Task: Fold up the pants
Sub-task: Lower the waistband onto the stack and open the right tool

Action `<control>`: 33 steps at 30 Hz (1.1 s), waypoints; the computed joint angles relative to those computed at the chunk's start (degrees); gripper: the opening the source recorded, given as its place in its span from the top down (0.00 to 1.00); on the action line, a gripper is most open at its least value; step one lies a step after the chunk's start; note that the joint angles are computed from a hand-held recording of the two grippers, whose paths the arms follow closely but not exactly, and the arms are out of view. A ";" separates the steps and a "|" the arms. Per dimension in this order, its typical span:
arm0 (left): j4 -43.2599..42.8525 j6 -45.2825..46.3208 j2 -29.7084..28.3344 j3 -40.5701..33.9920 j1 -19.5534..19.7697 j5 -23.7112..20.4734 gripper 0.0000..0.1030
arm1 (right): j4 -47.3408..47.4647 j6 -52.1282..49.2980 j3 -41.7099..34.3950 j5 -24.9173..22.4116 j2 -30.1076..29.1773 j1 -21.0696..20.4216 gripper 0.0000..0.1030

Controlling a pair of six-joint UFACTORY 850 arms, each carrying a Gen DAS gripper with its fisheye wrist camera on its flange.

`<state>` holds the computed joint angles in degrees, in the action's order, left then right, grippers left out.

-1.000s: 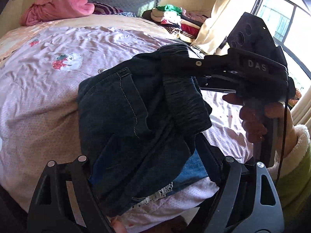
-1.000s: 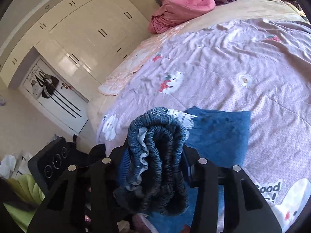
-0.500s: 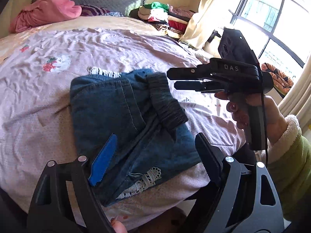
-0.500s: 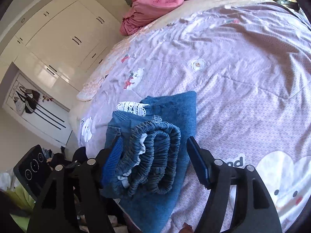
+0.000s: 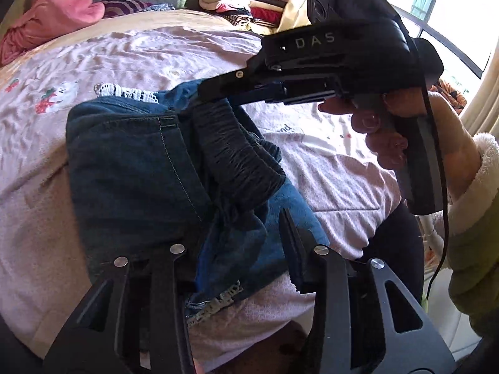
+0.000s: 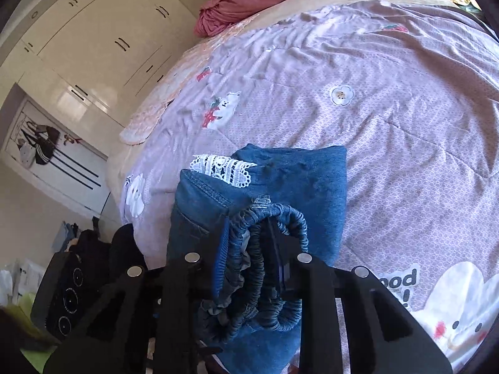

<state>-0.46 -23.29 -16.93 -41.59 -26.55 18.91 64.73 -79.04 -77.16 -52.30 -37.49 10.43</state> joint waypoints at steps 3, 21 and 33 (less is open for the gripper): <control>3.14 -3.22 0.03 0.61 0.28 0.79 0.71 | 1.96 -6.17 3.39 1.32 2.22 -0.84 0.80; 5.23 -5.27 0.45 1.51 0.45 2.45 0.64 | -7.65 -8.24 -1.41 10.41 2.32 6.97 0.63; 7.50 -7.36 -0.43 1.39 0.72 3.51 0.61 | -11.54 -6.58 -2.30 17.83 0.42 11.08 0.96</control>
